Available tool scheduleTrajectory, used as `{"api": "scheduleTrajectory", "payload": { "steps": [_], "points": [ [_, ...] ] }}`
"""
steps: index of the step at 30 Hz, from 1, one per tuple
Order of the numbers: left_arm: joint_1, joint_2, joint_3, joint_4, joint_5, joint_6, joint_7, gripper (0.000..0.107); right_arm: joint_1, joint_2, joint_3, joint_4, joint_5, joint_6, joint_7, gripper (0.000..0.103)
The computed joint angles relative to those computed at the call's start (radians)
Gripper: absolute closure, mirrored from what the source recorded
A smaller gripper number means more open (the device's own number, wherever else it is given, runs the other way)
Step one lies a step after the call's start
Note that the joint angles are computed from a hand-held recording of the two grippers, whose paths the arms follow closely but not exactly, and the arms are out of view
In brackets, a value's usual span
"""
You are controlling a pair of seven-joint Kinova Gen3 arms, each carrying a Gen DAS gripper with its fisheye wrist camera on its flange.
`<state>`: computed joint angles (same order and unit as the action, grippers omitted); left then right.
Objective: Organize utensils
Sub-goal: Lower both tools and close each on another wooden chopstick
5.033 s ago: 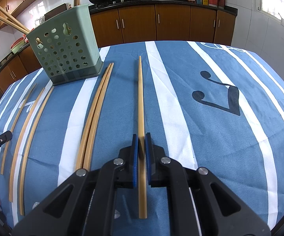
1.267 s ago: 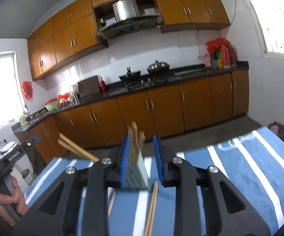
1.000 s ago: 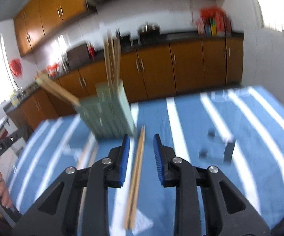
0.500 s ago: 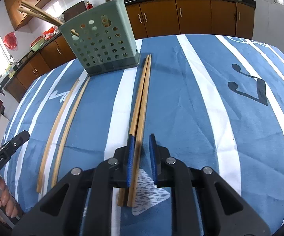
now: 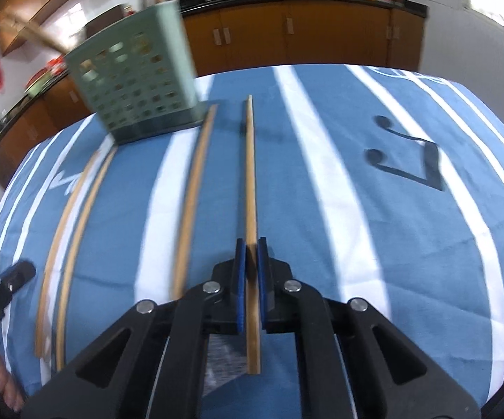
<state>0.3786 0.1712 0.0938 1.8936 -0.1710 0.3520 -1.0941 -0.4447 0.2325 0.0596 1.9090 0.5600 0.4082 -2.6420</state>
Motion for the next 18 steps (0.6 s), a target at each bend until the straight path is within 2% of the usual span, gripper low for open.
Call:
{"api": "scheduleTrajectory", "payload": {
  "steps": [7, 11, 18],
  "points": [
    [0.013, 0.033, 0.009, -0.033, 0.007, 0.028, -0.031, 0.079, -0.004, -0.004, 0.011, 0.015, 0.023, -0.012, -0.015, 0.095],
    [0.071, 0.046, -0.029, -0.052, -0.071, 0.051, 0.026, 0.079, 0.004, -0.001, 0.005, 0.011, 0.017, -0.016, -0.003, 0.095],
    [0.106, 0.06, -0.042, -0.074, -0.15, 0.082, 0.084, 0.079, 0.006, -0.002, 0.004, 0.013, 0.004, -0.023, 0.01, 0.094]
  ]
}}
